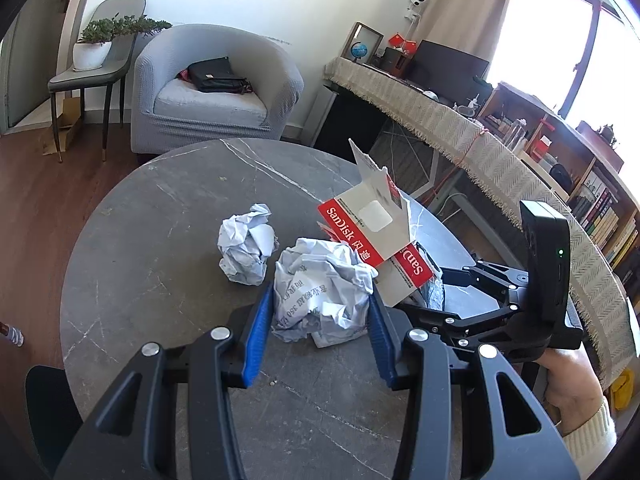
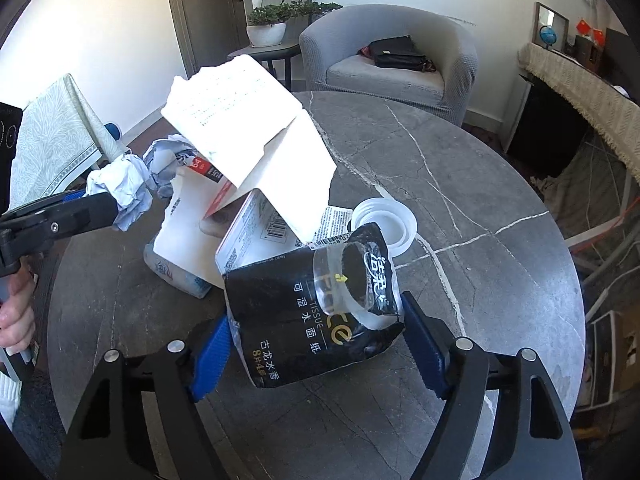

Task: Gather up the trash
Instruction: 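Carry the paper ball and black bag in both grippers over the bin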

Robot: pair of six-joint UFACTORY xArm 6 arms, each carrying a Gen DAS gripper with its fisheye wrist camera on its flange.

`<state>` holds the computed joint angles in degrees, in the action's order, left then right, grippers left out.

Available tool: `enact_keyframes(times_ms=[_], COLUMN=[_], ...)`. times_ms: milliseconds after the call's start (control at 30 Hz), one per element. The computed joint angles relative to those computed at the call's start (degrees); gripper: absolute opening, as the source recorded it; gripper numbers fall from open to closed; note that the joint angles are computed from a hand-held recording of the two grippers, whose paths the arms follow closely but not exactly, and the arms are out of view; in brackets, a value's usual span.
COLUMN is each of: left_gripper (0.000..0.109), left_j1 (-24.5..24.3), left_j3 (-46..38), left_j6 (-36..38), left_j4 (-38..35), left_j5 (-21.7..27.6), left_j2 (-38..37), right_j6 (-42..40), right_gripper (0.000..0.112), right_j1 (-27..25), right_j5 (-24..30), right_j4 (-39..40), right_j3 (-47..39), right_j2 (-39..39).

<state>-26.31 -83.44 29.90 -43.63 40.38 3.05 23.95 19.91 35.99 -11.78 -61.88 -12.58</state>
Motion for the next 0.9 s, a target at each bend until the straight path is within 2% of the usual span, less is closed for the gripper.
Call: enact_keyframes(times_ms=[233,467,567,733,900], left_gripper=[0.047,0.047,0.047,0.048,0.048], left_j1=[0.1,1.3,2.1,3.3,4.8], left_j3=[2.5,5.3,6.3,7.6,8.1], left_j6=[-0.8,-2.2,-2.5,-2.4,-1.3], left_j4=[0.4,1.9,2.5,3.5,5.5], left_j5=[-1.3,-2.8,-3.3,-4.1,-3.9], left_j2=[-2.4,-4.7,-5.7,-7.2,-7.7], right_j6=[3.8,6.7,7.1,8.3,6.9], right_gripper=[0.078,0.078,0.078,0.078,0.078], right_j1=[2.0,4.9,6.4,8.1,9.8], right_j5=[2.9,2.2,2.7,-0.3,-1.0], right_j4=[-3.3,-5.9,-6.3,-5.4,-4.1], right_j3=[0.0,-0.1,-1.8,-3.9,-8.4], right_j2=[-1.9,-3.6,-3.0,-1.2,3.1])
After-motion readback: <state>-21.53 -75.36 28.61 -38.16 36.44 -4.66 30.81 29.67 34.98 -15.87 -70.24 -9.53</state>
